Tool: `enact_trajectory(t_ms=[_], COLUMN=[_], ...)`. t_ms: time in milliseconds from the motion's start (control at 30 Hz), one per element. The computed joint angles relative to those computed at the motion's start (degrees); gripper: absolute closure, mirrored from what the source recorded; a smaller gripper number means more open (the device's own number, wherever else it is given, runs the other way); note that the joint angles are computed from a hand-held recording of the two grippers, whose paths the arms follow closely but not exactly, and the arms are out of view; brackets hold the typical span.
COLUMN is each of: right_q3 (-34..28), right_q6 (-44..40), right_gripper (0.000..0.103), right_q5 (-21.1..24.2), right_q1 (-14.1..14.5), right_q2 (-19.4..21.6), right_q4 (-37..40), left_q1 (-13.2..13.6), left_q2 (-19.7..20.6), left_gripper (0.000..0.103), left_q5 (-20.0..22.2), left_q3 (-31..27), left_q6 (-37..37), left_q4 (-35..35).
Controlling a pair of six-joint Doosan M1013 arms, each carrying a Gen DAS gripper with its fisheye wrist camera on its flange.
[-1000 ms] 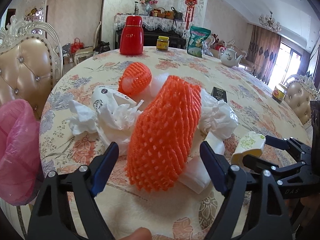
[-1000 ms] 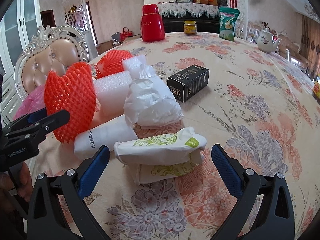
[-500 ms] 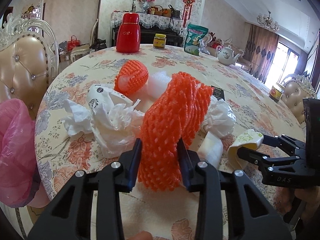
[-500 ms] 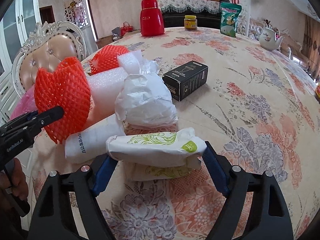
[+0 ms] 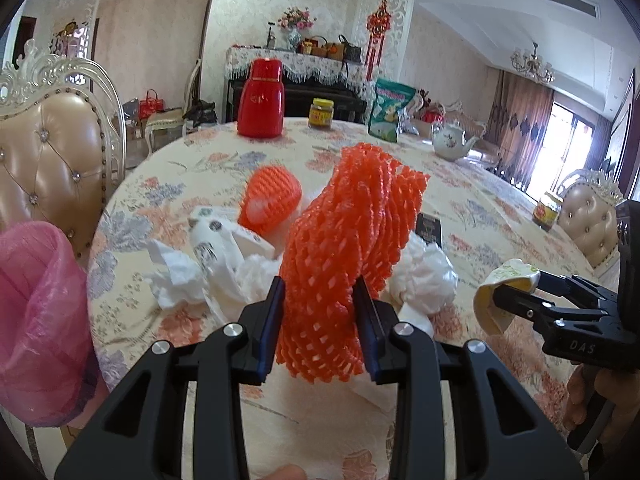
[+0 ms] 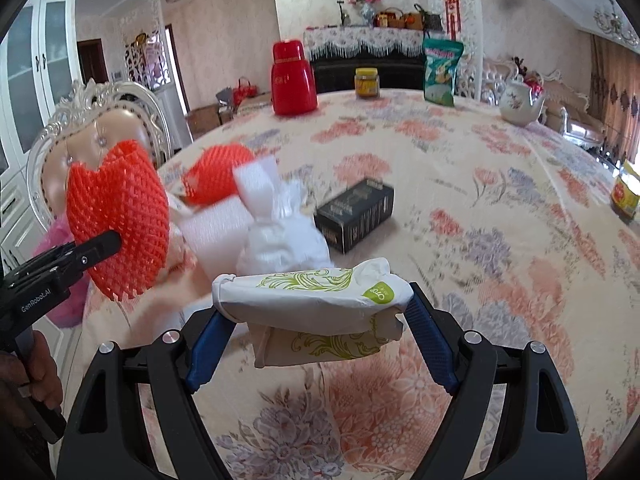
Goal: Collect trash
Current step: 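Carry the orange net and tissue pack over the pink wastebasket with both tools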
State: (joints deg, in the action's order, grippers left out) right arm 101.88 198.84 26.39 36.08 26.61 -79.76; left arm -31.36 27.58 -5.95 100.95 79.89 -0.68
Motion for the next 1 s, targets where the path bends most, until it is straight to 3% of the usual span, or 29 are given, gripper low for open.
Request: enact_trajectory(t_ms=[267, 533, 1000], right_q3=[-2.2, -6.0, -17.2], right_q6=[0.0, -2.2, -17.1], right_gripper=[0.025, 0.025, 0.025], right_q5=[0.3, -1.4, -7.0], right_q1=[0.5, 1.3, 3.4], right_q2=[0.0, 1.2, 6.3], right_q4=[-2.3, -3.2, 5.9], left_q1=[1.1, 3.0, 8.4], left_q2=[-1.8, -3.9, -8.2], left_gripper=[0.07, 0.07, 0.069], left_q5=[-2.7, -5.9, -11.3], left_q3=[1.1, 3.0, 7.3], left_q6=[15.0, 24.3, 37.1], left_q4=[-15.8, -26.5, -42.9])
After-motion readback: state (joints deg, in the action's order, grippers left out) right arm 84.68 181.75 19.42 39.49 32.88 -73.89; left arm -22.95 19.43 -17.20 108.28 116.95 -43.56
